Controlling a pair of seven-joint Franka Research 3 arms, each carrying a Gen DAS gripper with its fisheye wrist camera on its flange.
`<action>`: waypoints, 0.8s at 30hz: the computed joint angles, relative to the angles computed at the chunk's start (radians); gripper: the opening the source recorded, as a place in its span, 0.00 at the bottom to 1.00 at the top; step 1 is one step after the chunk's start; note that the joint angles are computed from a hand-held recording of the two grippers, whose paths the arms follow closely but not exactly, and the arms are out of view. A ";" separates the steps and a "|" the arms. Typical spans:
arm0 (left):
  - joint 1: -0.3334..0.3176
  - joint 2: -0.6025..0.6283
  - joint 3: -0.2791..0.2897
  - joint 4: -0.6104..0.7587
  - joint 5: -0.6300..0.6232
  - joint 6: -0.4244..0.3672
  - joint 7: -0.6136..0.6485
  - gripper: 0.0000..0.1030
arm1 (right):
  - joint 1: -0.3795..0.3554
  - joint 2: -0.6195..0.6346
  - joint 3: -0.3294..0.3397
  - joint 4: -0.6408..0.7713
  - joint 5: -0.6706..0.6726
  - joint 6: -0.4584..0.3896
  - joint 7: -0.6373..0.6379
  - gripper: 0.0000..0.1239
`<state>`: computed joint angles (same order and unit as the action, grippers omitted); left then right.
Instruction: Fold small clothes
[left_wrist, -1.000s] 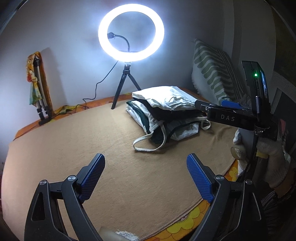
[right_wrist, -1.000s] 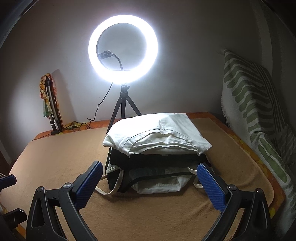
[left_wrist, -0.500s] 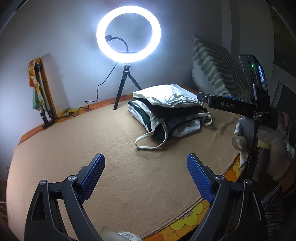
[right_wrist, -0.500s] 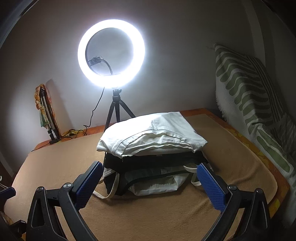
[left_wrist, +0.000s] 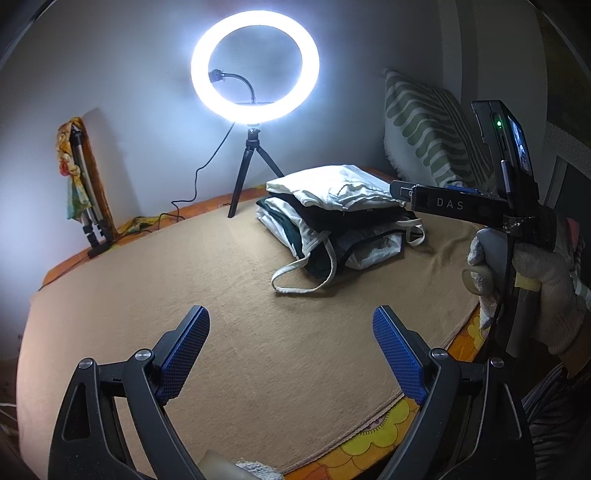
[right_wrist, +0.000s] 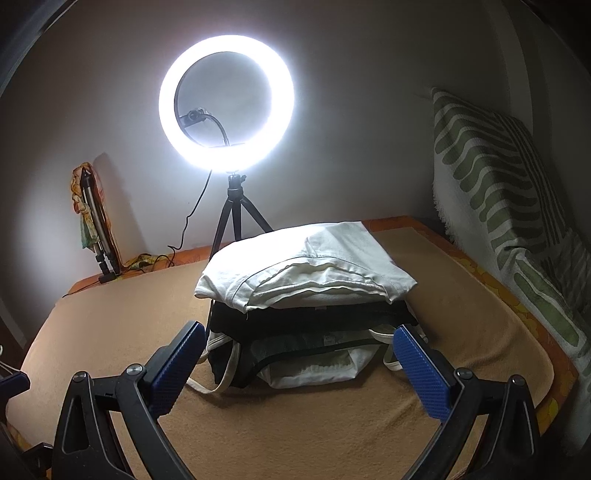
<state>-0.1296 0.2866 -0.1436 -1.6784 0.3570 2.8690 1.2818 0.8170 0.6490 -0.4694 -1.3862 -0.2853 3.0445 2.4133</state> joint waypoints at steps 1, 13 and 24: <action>0.000 0.000 0.000 0.000 0.000 0.001 0.000 0.88 | 0.002 0.001 -0.002 0.000 -0.001 0.000 0.000 0.83; -0.007 0.000 0.005 0.004 0.015 0.000 -0.012 0.88 | 0.004 0.006 -0.001 0.006 0.005 0.002 -0.017 0.83; -0.009 -0.005 0.010 0.001 0.029 0.007 -0.027 0.88 | -0.015 0.012 0.027 0.020 0.022 0.001 -0.042 0.83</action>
<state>-0.1390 0.2813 -0.1339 -1.6778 0.3863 2.8756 1.2549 0.8018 0.6607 -0.4426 -1.3665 -0.2634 3.0458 2.3715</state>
